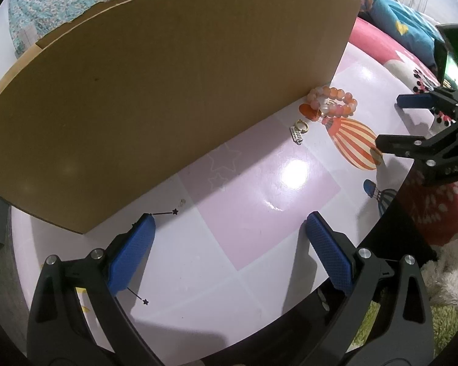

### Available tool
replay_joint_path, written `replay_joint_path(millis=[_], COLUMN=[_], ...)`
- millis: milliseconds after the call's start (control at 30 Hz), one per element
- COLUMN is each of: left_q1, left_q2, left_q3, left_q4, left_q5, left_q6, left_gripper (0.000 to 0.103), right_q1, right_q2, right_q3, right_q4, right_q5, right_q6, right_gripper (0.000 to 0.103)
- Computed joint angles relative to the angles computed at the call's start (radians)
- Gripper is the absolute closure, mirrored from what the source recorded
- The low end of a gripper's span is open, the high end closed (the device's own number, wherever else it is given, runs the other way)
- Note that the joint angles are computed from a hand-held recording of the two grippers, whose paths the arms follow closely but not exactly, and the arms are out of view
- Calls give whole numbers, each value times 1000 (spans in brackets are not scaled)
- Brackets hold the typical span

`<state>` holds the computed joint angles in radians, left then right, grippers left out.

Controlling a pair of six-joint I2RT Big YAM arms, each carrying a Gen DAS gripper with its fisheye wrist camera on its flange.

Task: Organize jewelry

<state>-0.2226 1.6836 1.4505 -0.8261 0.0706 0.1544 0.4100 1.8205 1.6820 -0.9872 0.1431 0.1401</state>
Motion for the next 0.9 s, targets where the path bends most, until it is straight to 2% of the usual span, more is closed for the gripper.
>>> replay_joint_path(millis=[100,200,333,400,433,467,500,567,767,900], left_q1=[-1,0,-11,-17,-21,-23,-25,-25,-28,-30], left_q2=[4,3,-27,-39,-41,-41,-40,-39,-29,-16], left_q3=[6,5,-43,-60,-64,-64,-64,-61,-48,-37], left_q4=[-5,4,91,127,139,143,147,155,161,153], left_q5=[1,1,-50,-54,-53,-53,-47,-13,52,80], left_q6=[1,-9,5,23,29,30,29,28,49,47], left_gripper=[7,7,9,17,28,33,35,49,70,76], right_q1=[3,-5,-12,-8,-4,-2,1,8,26,36], right_q2=[-37,-70,-77,-61,-50,-37,-26,-1,47,73], right_q3=[-35,-70,-71,-49,-36,-21,-8,21,85,123], right_q4=[52,123,174,170,163,156,149,139,103,74], right_q5=[-9,-82,-205,-226,-228,-232,-237,-228,-202,-189], right_q6=[-5,2,1,-12,-20,-28,-34,-55,-132,-187], right_gripper=[7,8,29,39,46,52,55,59,67,72])
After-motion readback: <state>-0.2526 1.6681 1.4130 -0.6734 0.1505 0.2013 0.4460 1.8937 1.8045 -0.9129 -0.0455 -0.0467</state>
